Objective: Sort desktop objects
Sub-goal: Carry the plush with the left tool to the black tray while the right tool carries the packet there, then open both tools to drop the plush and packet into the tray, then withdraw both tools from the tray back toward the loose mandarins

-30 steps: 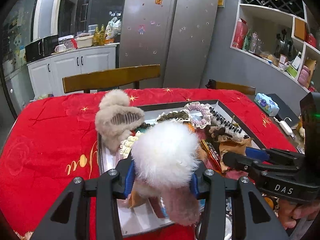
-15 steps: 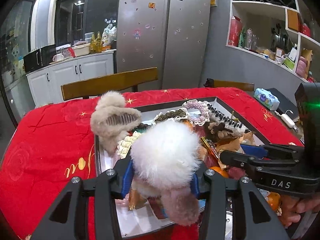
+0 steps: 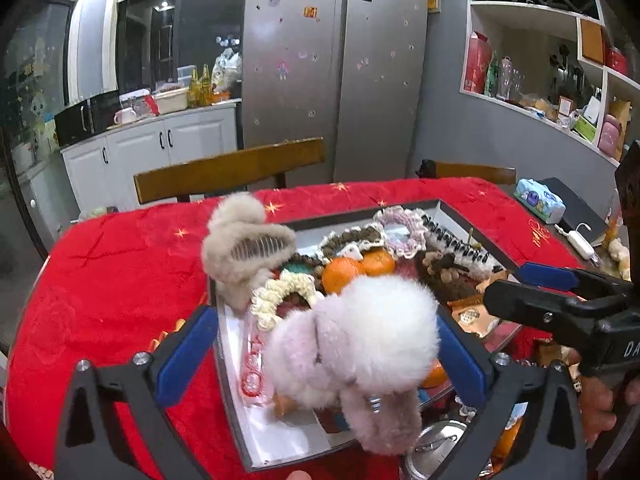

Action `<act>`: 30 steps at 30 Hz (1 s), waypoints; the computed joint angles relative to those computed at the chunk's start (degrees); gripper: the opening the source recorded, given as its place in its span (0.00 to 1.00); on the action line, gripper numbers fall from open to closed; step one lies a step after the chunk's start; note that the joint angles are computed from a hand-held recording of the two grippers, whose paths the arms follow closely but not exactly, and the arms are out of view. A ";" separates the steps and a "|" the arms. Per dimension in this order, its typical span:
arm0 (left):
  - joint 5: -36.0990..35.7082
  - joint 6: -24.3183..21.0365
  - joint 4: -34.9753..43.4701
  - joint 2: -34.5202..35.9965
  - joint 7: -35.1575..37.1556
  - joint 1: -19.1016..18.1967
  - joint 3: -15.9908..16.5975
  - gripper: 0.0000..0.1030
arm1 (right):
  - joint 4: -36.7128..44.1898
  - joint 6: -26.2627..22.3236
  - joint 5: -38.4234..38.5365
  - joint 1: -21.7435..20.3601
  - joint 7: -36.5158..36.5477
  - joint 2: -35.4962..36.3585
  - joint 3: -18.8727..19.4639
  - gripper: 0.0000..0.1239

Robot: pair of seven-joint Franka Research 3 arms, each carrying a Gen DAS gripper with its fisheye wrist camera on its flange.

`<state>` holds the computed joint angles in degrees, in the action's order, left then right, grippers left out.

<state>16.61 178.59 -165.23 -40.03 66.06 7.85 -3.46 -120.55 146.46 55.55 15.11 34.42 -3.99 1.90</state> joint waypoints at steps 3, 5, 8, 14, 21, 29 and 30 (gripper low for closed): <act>0.35 0.22 -0.08 -0.44 -0.69 1.90 -1.30 1.00 | 0.54 -0.85 0.42 -0.26 0.40 -0.12 -0.24 0.83; 0.53 -0.56 0.10 -0.61 -0.79 2.23 -1.37 1.00 | 0.56 -0.99 0.23 -0.29 0.54 -0.25 -0.20 0.83; 0.55 -0.51 -0.14 -1.32 -0.95 2.23 -0.94 1.00 | 0.34 -0.90 0.17 -0.24 0.57 -0.49 -0.19 0.83; 0.98 -0.71 -0.35 -2.40 -1.56 2.79 -1.85 1.00 | -0.62 -1.60 1.07 0.22 -0.98 -1.16 -0.18 0.83; -0.60 -0.86 -0.36 -1.89 -0.57 -1.09 2.01 1.00 | -0.37 -2.12 0.46 0.18 -1.31 -0.49 -0.19 0.83; -0.50 -1.79 -0.44 -4.28 -1.33 0.54 -0.95 1.00 | 0.85 -3.12 0.84 -0.85 0.46 0.18 -0.64 0.83; -0.32 -1.64 -0.48 -4.84 -1.48 0.70 -1.18 1.00 | 0.85 -3.35 0.81 -0.98 0.49 0.00 -0.67 0.83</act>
